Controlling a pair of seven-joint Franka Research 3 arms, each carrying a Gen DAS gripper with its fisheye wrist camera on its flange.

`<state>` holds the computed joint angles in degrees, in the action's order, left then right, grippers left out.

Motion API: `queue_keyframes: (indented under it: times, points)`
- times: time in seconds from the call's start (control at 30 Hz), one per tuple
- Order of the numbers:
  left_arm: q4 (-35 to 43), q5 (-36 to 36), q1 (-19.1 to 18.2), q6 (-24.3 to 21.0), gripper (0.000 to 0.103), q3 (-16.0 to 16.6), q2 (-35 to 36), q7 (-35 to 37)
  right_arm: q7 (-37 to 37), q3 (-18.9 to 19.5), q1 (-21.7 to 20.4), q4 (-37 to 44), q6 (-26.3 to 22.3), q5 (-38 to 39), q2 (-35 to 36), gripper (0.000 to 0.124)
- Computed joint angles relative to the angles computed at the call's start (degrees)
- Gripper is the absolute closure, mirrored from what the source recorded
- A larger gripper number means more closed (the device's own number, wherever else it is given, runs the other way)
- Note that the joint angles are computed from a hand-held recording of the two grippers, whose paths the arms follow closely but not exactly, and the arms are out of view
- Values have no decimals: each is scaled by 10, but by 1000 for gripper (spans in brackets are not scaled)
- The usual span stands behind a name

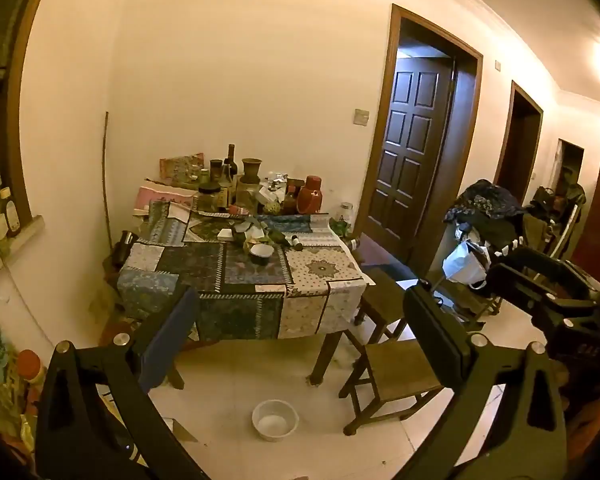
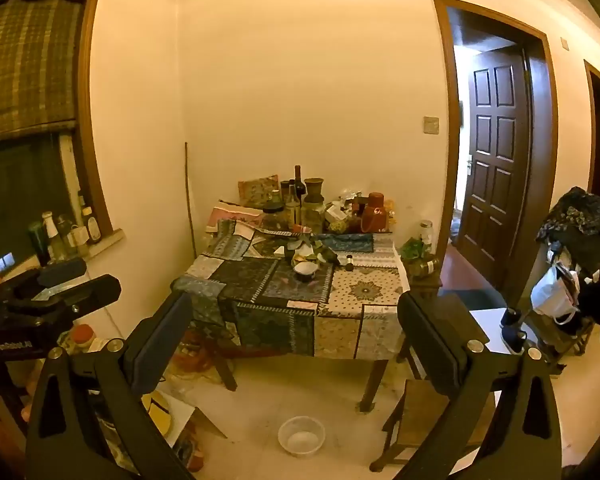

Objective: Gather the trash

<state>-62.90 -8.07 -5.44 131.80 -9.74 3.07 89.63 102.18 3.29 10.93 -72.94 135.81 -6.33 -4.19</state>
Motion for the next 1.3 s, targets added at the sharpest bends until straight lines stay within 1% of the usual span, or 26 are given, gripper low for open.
queue_keyframes:
  times: [0.03, 0.17, 0.23, 0.27, 0.33, 0.4, 0.53, 0.57, 0.77, 0.93, 1.17, 1.3]
  points:
    - [-2, 3, 0, 3, 0, 0, -1, -1, 2, 0, 0, -9, 13, -5, -4, 22]
    - [-10, 2, 1, 6, 0, 2, -5, 5, 4, 2, 1, -8, 7, -1, -4, 22]
    - [1, 12, -3, 2, 0, -1, 0, 4, 3, 2, 2, -10, 7, 2, -5, 22]
    - [2, 8, -2, 2, 0, -1, 0, 5, 11, 6, 1, -1, -3, -13, -3, 22]
    - [9, -13, 4, -5, 0, 2, 5, 15, 12, 5, 2, 1, -3, -15, -1, 22]
    - [-8, -16, 4, 3, 0, 1, -7, 22, 13, 5, 3, -3, -2, -14, -3, 22]
    - [-12, -3, 3, 9, 0, 3, -9, 13, 8, 3, 4, -5, -4, -10, -3, 22]
    - [-10, -1, 3, 7, 0, 3, -7, 12, 21, 7, 4, -12, -4, -24, -8, 22]
    - [9, 8, 3, -8, 0, 2, 7, 7, 17, 6, 3, -19, -6, -16, -13, 22]
    - [-4, 16, 1, 3, 0, -1, 4, 3, 20, 6, 4, -8, -14, -13, -4, 22]
    - [2, 23, -1, -2, 0, -1, 8, -2, 20, 5, 11, 15, -28, -17, 13, 22]
    - [-6, 22, 0, 5, 0, 0, 5, 1, 15, 4, 15, 29, -34, -15, 21, 22]
